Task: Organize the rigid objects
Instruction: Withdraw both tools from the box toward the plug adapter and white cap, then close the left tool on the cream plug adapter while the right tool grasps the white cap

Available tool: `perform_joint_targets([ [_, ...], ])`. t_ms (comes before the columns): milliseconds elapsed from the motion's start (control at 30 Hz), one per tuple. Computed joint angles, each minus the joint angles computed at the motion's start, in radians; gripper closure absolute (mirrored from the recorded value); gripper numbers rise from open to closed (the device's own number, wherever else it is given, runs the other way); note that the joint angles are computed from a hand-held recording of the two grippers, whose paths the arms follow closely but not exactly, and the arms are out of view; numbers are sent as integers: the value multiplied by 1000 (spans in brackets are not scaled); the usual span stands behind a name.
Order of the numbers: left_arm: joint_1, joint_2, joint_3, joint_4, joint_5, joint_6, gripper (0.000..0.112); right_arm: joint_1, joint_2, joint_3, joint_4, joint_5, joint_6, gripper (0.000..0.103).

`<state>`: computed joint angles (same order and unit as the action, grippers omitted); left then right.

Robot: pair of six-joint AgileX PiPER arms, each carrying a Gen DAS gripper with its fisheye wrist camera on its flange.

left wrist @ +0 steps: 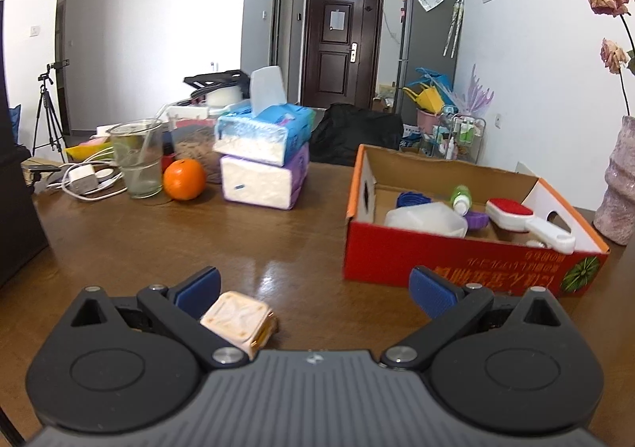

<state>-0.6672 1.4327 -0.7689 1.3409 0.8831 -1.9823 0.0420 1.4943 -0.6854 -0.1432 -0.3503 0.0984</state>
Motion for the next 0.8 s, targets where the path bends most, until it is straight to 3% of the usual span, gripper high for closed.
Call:
perform_joint_targets([
  [433,-25,-53,106,-57,32,7,9,-186,-17,60,-262,2,228,0],
  [800,106,-37,135,-51,-96,55,9,-285,50,15,-429,24,351,0],
])
